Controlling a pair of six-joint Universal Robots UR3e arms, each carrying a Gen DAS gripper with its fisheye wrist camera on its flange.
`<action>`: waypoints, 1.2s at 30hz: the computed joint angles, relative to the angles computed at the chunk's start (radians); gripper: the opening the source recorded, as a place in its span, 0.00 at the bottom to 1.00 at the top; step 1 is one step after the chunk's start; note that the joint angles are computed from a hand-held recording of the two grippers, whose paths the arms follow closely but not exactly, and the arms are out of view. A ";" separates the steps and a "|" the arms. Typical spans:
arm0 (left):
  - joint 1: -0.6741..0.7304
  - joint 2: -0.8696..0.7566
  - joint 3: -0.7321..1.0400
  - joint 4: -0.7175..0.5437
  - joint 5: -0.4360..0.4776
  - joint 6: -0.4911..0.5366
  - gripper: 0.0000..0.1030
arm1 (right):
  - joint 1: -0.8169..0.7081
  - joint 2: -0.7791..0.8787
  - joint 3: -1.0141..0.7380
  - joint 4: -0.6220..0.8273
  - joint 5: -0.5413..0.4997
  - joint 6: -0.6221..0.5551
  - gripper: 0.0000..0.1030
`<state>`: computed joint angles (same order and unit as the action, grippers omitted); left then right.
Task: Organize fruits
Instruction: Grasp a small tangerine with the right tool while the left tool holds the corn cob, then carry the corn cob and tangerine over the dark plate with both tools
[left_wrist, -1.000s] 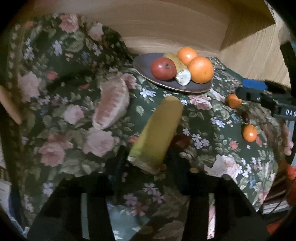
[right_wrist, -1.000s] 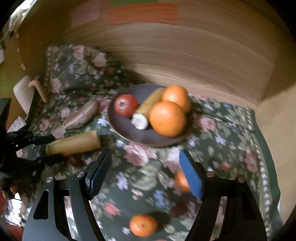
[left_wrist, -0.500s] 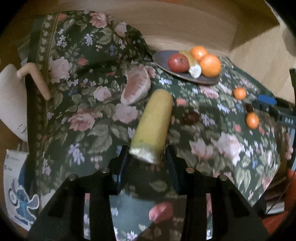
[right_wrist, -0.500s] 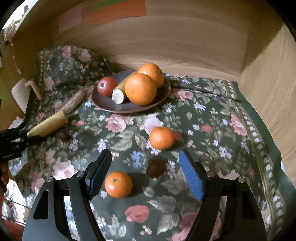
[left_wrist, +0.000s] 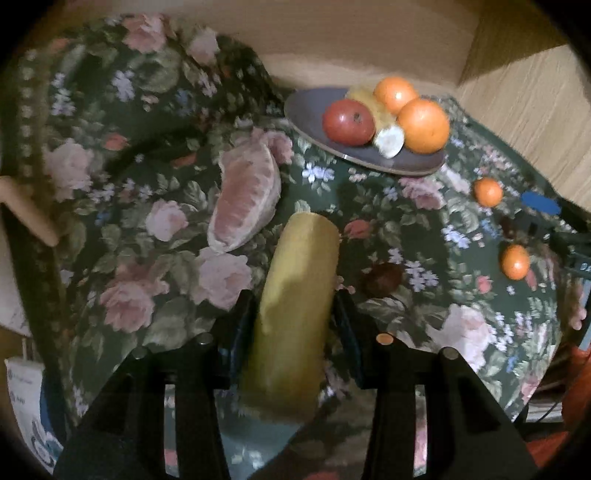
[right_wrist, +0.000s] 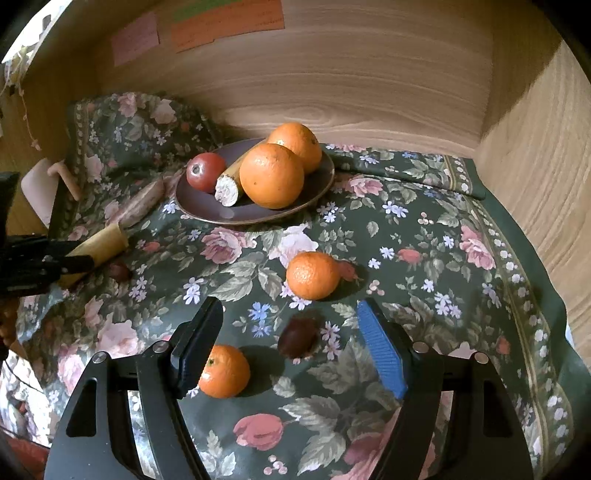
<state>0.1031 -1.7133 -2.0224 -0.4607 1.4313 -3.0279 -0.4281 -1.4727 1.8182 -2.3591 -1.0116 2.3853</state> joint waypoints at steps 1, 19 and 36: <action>-0.004 -0.013 0.007 0.008 0.005 0.003 0.43 | 0.006 0.014 -0.012 -0.004 -0.008 0.004 0.71; 0.028 0.039 0.007 0.079 -0.055 0.031 0.36 | 0.093 0.233 -0.233 0.040 -0.108 0.058 0.45; -0.002 -0.029 0.218 0.054 -0.142 0.085 0.36 | 0.086 0.206 -0.288 0.026 -0.032 0.077 0.34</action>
